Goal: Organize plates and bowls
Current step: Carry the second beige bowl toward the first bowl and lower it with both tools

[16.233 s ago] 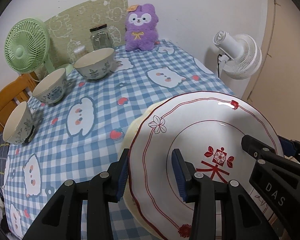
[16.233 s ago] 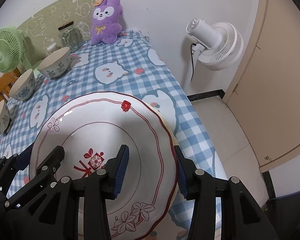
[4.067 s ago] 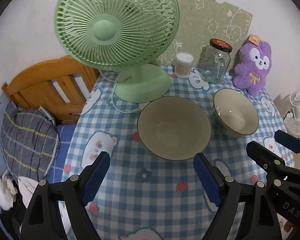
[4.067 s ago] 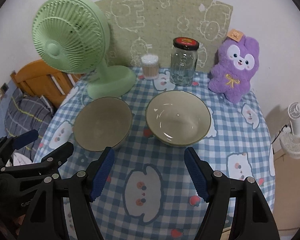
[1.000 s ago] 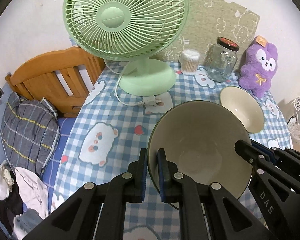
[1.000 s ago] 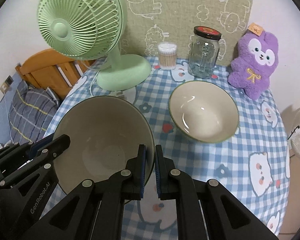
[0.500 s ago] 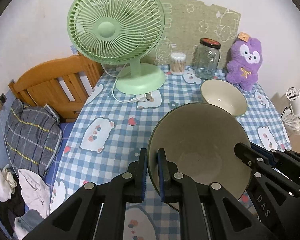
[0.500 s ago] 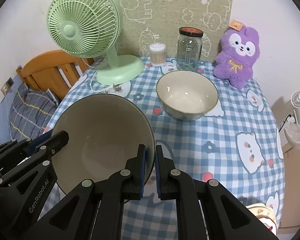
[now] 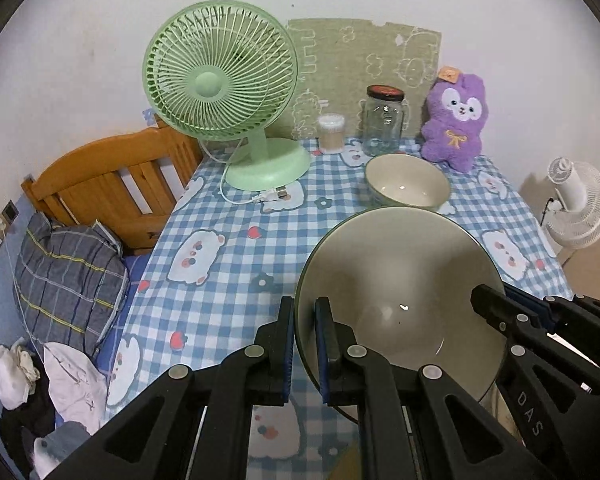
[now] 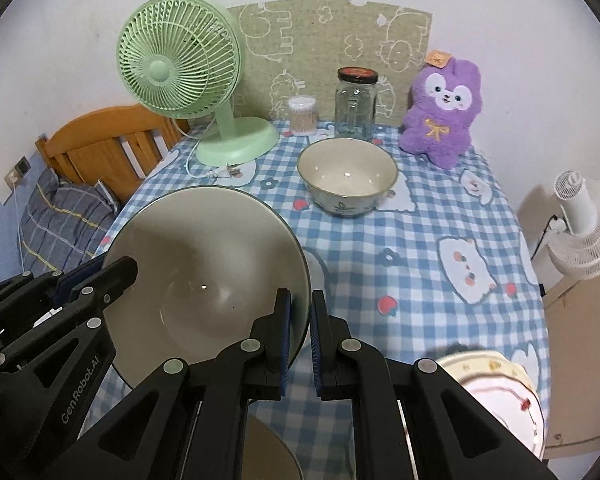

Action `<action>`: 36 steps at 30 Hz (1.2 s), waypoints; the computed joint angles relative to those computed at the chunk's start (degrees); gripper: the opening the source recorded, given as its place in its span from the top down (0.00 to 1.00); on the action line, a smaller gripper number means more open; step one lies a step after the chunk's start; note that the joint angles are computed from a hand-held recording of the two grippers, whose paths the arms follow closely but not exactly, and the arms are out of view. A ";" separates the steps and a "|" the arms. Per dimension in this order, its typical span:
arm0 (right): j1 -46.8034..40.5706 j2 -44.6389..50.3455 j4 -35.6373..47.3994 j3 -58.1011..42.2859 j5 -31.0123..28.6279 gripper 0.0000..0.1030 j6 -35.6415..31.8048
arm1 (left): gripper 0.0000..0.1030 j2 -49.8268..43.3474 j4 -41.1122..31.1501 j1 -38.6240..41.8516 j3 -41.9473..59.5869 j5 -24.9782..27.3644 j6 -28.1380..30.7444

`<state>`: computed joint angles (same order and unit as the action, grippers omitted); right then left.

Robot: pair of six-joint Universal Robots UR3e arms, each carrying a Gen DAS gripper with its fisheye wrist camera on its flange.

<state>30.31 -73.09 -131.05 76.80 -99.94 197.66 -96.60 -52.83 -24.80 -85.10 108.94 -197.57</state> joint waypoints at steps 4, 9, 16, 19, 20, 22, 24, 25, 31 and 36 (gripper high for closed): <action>0.79 -3.94 -0.20 3.61 -1.04 0.89 0.98 | 0.94 2.43 -0.52 -1.20 -1.31 -0.36 -1.04; 1.82 -8.37 0.16 7.97 -1.34 0.89 2.07 | 0.94 4.94 -1.19 -3.37 -3.04 0.75 -2.05; 3.84 -13.29 0.89 12.91 -2.88 0.89 3.62 | 0.94 8.43 -1.46 -6.20 -6.66 1.67 -4.02; 4.93 -14.82 0.74 14.63 -3.71 0.89 4.33 | 0.94 9.72 -1.15 -7.52 -8.28 2.56 -4.82; 5.31 -15.25 0.62 15.24 -3.98 0.89 4.61 | 0.94 10.14 -0.93 -7.90 -8.93 2.81 -5.05; 5.94 -16.10 0.54 16.50 -4.29 0.89 5.32 | 0.94 10.94 -0.71 -8.59 -10.23 3.15 -5.57; 6.56 -16.58 0.41 17.52 -4.57 0.89 5.95 | 0.94 11.73 -0.45 -9.04 -11.52 3.22 -6.05; 6.91 -16.90 0.33 18.23 -4.73 0.89 6.24 | 0.94 12.31 -0.06 -9.35 -12.46 3.25 -6.64; 8.46 -18.18 -0.58 21.24 -5.64 0.89 7.44 | 0.94 13.89 1.27 -10.76 -16.00 3.51 -8.08; 9.10 -18.86 -1.97 24.16 -5.39 0.89 8.39 | 0.94 14.94 2.03 -11.32 -18.76 3.13 -8.92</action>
